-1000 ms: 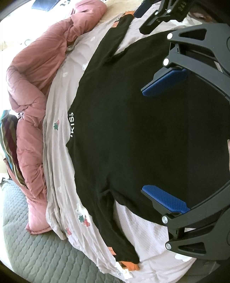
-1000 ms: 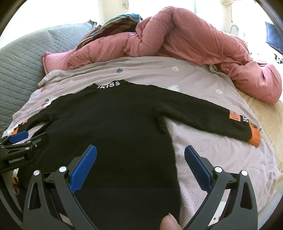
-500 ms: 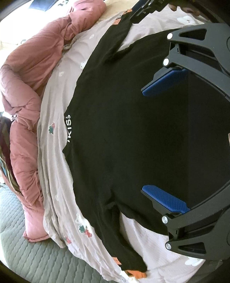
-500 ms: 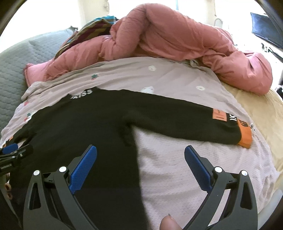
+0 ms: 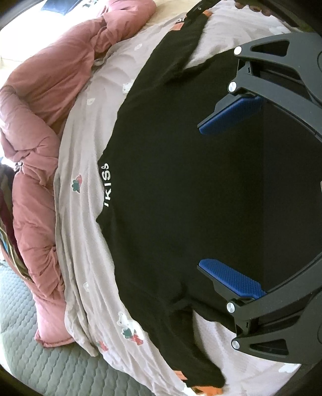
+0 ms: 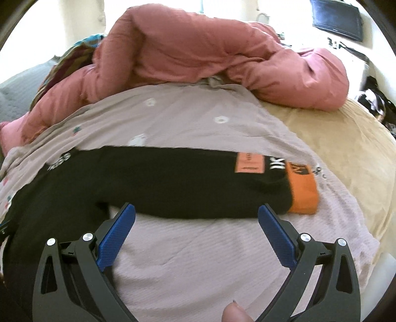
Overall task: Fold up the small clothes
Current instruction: 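Move the right gripper to the orange sleeve cuff and close on it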
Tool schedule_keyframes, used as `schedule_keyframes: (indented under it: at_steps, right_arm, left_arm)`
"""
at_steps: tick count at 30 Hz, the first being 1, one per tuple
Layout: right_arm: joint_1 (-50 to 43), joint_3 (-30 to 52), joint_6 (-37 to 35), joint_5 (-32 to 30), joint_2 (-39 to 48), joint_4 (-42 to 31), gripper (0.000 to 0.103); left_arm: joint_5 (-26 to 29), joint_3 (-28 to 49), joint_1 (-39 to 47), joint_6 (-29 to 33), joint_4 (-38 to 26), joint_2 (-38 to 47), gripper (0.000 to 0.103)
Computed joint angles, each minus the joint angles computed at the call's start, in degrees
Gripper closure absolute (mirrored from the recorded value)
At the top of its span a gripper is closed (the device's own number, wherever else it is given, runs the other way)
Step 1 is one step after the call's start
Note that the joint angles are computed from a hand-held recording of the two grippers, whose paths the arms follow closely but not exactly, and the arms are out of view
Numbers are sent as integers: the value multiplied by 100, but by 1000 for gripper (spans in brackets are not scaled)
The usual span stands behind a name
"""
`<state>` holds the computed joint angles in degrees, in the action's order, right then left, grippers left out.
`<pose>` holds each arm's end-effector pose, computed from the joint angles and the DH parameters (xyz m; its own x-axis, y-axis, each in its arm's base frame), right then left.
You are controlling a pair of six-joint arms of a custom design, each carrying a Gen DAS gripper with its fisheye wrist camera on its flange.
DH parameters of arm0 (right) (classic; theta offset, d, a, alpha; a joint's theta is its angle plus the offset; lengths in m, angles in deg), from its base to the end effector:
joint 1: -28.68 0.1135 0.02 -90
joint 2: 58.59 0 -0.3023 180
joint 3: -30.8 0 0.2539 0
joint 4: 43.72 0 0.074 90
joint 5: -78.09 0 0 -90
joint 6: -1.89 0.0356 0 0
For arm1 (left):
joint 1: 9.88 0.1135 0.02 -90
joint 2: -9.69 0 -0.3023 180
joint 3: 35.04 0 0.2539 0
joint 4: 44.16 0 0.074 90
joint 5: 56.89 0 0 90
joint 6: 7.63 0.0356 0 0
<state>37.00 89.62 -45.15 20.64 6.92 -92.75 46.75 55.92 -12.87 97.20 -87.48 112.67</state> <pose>0.2060 0.0108 0.2731 -0.4771 0.5108 -0.7152 0.6874 0.7240 0.0585 0.3970 -0.0291 0.2659 -0.7468 0.2881 -0.5994 0.3887 0.9204 -0.0419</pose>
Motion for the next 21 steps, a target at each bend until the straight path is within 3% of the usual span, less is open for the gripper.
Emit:
schedule_keyframes:
  at_steps: [21]
  right_arm:
    - [-2862, -373, -1260, -1037, 436, 780, 5]
  left_arm:
    - [-214, 1191, -312, -106, -287, 974, 9]
